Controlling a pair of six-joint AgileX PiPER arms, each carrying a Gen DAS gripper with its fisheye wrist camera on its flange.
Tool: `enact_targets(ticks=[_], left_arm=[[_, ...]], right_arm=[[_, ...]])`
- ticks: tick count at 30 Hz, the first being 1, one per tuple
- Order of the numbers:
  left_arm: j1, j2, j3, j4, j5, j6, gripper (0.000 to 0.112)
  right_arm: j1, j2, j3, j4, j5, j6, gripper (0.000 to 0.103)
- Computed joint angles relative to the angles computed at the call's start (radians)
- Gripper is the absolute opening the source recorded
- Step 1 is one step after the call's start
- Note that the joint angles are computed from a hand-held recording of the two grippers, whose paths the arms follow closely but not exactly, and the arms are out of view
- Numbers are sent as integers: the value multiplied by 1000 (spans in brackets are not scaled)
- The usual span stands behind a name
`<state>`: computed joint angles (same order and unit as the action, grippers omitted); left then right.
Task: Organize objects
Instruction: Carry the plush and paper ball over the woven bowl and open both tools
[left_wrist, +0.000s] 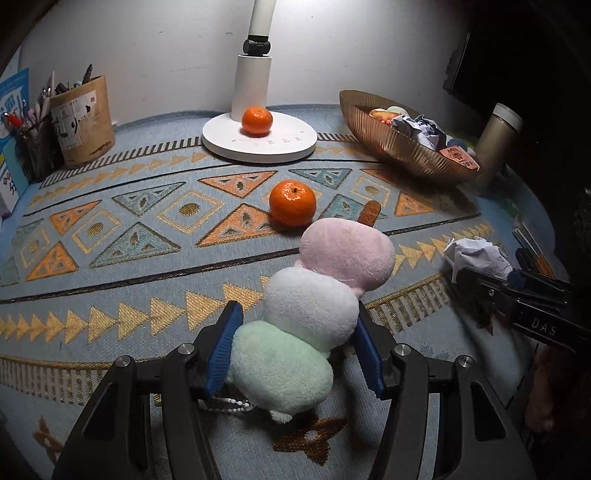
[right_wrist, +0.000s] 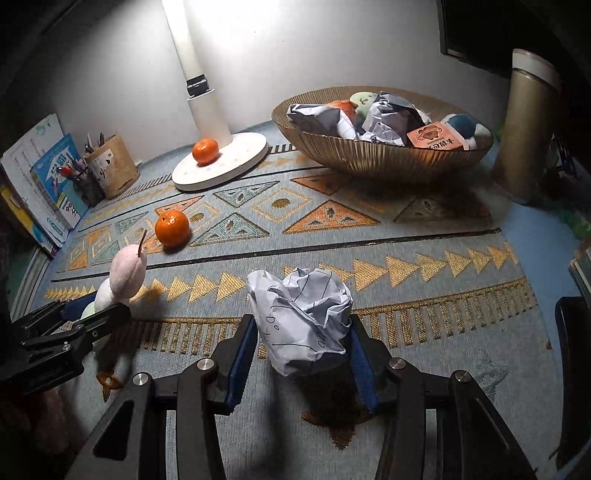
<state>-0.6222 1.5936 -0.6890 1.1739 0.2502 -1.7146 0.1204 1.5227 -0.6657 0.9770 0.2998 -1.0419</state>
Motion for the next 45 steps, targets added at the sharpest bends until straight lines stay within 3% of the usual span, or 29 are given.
enact_targets(ticks=[3, 7, 13, 18, 25, 26, 29, 30, 32, 36, 41, 45], left_arm=[[-7, 6, -29, -77, 0, 90, 56], [-6, 29, -138, -336, 29, 408, 56], [6, 118, -449, -623, 135, 801, 56], [22, 298, -797, -767, 242, 1014, 56], [62, 625, -1314, -910, 414, 1189, 57], [66, 667, -1377, -914, 436, 1198, 60], [68, 759, -1511, -879, 478, 1182, 73], [71, 781, -1546, -888, 495, 1194, 80], [73, 790, -1553, -884, 500, 1188, 80], [80, 713, -1411, -901, 437, 1193, 80], [75, 534, -1133, -844, 319, 1105, 80], [50, 364, -914, -728, 283, 979, 80]], right_arm=[[-24, 6, -2, -20, 18, 15, 47], [-100, -28, -39, -23, 101, 8, 47], [-180, -3, -257, -191, 196, 214, 47], [-198, 143, -525, -369, 231, 468, 47], [-189, 387, -911, -554, 307, 723, 47], [-189, 416, -956, -558, 321, 731, 52], [-192, 484, -1053, -544, 354, 723, 84], [-193, 492, -1060, -534, 352, 712, 84], [-190, 488, -1047, -548, 333, 717, 84], [-187, 439, -969, -525, 308, 681, 84], [-160, 303, -809, -506, 279, 634, 84], [-124, 172, -686, -558, 292, 647, 84]])
